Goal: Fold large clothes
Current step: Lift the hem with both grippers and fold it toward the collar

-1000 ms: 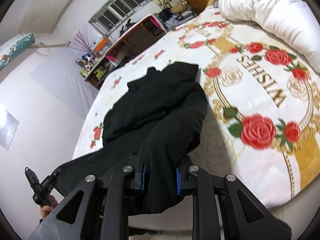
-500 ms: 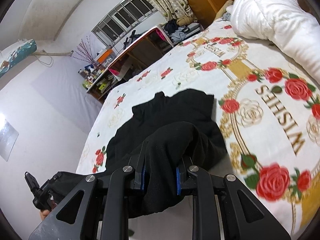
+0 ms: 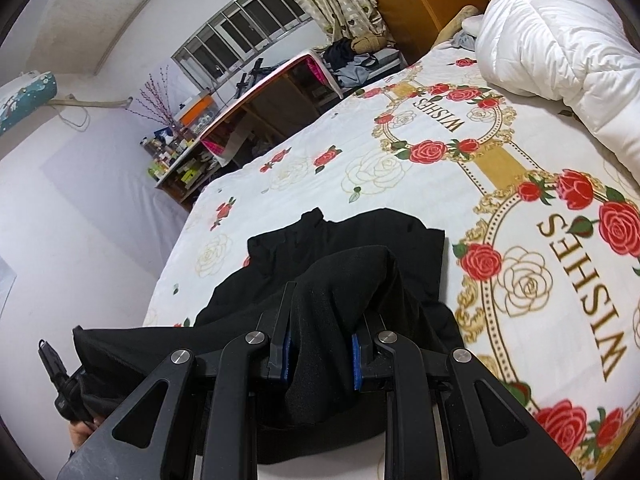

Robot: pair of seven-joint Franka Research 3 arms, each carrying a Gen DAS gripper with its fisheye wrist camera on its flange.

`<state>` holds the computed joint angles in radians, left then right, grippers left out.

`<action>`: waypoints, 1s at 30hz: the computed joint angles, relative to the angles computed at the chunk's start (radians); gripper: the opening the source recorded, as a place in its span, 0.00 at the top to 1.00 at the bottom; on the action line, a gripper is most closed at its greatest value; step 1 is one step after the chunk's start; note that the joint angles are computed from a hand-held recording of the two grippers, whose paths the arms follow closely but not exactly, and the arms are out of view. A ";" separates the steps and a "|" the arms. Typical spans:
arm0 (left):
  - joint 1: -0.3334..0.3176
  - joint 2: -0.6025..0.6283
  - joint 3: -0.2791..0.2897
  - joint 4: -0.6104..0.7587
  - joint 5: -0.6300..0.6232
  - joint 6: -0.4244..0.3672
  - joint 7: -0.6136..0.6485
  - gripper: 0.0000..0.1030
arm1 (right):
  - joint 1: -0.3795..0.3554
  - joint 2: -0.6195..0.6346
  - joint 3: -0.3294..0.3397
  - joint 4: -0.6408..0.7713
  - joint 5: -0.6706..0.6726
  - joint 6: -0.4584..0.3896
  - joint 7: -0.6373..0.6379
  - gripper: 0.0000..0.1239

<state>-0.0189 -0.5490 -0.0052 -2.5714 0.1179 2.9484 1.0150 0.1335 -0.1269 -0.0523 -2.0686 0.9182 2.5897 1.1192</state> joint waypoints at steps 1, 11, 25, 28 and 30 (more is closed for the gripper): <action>0.001 0.022 0.002 0.015 0.001 0.001 0.003 0.85 | 0.000 0.013 0.001 0.013 -0.004 -0.001 0.006 0.83; 0.035 0.273 -0.019 0.201 0.013 0.008 0.010 0.85 | -0.027 0.227 0.038 0.226 -0.109 -0.020 0.121 0.83; 0.098 0.667 -0.058 0.471 0.075 -0.012 0.010 0.84 | -0.051 0.635 0.080 0.620 -0.375 -0.114 0.358 0.82; 0.096 0.700 -0.055 0.490 0.105 -0.004 -0.005 0.84 | -0.071 0.676 0.101 0.657 -0.372 -0.124 0.372 0.80; 0.103 0.715 -0.063 0.499 0.098 -0.003 0.005 0.82 | -0.079 0.696 0.109 0.677 -0.373 -0.134 0.379 0.80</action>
<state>0.0839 0.1656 -0.0685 -2.0723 0.2161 2.9450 1.0199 0.0546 0.5688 0.0563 -1.3913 0.5452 2.4557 1.4977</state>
